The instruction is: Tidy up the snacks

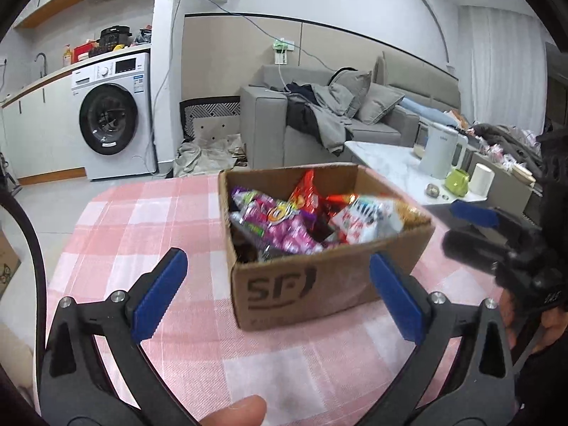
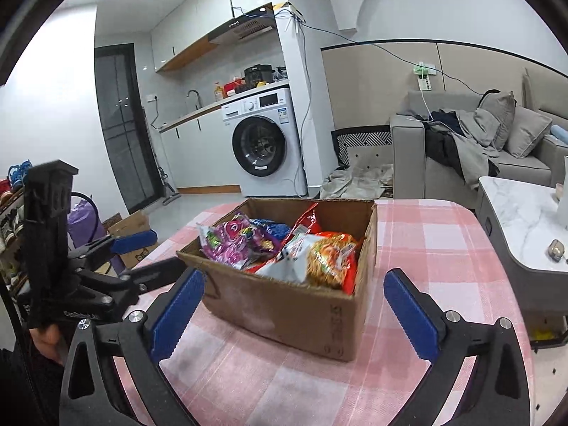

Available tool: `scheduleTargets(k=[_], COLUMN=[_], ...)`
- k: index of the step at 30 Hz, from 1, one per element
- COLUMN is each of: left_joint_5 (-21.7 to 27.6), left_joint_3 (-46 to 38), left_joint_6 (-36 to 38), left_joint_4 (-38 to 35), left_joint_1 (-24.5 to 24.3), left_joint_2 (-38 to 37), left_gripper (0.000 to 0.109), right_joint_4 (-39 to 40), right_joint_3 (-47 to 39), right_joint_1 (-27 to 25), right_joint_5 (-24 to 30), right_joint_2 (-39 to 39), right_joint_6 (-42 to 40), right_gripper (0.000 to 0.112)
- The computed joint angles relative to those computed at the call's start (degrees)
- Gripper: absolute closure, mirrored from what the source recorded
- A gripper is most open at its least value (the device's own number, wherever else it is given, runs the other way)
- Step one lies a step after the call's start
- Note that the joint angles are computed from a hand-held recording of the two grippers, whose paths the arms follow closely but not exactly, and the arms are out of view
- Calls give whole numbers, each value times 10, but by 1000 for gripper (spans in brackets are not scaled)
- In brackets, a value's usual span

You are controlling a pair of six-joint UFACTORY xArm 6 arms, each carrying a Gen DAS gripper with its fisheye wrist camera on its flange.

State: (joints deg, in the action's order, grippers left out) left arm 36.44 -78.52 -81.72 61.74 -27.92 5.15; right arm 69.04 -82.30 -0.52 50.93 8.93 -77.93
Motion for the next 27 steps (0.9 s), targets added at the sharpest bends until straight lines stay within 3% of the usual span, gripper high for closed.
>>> scheduleTargets(k=[7,15,27], left_joint_5=[22,30,43], left_joint_3=[43,85,108], left_joint_6=[-87,-168,-191], left_joint_4=[78,144,165], left_joint_1=[-19,-25,-26], left_joint_2=[-19,-38,-46], left_gripper=[6,6,6], right_joint_4=[39,90,125], right_joint_3=[48,92,110], right_joint_1=[-6,3,1], right_joint_5=[-2,-45,-49], right_joint_2=[-22,-39,-41], right_joint_6=[-50,-127,-169], right_gripper=[10,10,10])
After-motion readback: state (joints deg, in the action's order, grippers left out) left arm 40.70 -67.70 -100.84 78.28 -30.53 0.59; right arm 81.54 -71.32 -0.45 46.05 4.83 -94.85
